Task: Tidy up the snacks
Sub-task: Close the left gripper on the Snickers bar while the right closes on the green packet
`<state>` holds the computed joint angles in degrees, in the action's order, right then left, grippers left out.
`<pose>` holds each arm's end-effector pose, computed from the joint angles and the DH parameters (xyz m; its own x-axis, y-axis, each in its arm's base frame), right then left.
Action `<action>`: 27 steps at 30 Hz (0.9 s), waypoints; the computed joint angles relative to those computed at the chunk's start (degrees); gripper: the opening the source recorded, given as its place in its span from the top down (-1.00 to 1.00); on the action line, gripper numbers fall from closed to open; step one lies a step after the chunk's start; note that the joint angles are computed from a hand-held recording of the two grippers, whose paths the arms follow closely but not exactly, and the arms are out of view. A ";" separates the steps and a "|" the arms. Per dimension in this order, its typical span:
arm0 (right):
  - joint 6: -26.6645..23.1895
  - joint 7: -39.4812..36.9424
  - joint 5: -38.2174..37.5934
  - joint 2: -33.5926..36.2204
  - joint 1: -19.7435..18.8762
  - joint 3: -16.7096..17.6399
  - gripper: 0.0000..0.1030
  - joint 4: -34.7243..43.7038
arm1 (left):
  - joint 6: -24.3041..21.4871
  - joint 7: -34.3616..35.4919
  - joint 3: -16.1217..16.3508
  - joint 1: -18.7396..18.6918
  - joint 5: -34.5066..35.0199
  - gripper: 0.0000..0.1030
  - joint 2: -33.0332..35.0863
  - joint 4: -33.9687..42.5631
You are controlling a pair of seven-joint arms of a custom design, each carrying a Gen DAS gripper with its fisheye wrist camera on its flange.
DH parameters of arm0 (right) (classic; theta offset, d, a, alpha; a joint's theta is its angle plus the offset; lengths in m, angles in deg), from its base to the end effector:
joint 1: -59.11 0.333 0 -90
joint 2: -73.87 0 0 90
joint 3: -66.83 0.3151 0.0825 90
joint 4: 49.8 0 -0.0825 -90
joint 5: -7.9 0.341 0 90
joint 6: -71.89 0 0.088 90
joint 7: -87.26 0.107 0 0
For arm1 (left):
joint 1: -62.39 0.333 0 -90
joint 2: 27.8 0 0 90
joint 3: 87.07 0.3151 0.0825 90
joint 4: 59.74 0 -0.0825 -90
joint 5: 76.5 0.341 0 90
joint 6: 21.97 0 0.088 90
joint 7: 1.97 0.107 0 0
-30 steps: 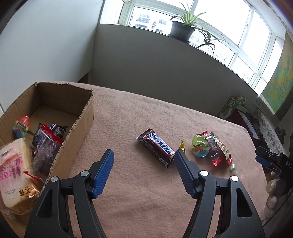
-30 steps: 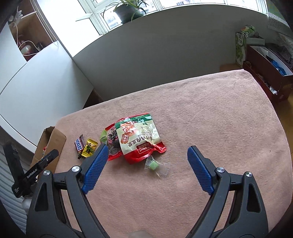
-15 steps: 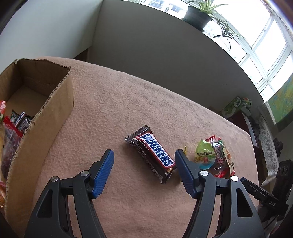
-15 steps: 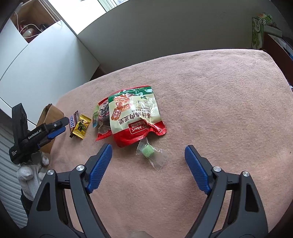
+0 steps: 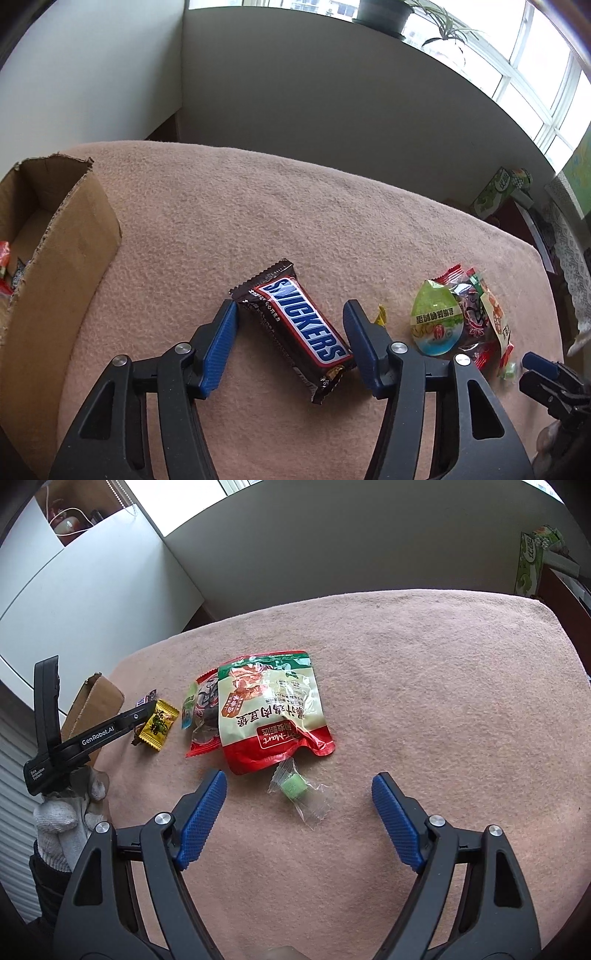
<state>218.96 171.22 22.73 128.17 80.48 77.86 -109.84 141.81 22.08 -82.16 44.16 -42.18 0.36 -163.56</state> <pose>0.6928 0.3590 0.3477 0.4271 -0.8424 -0.3286 -0.8262 -0.2160 -0.5203 0.6281 -0.1880 0.3532 0.3034 -0.9386 0.1640 -0.7482 -0.3413 -0.5689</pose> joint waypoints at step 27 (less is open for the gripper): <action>5.94 5.32 -15.09 -5.58 5.91 -6.69 0.41 -9.93 | 6.56 0.62 2.54 -0.28 4.73 0.36 -6.34 -10.68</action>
<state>224.90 176.55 7.63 122.59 86.39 71.17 -119.77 148.38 22.70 -79.62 43.88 -37.44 -5.98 -174.24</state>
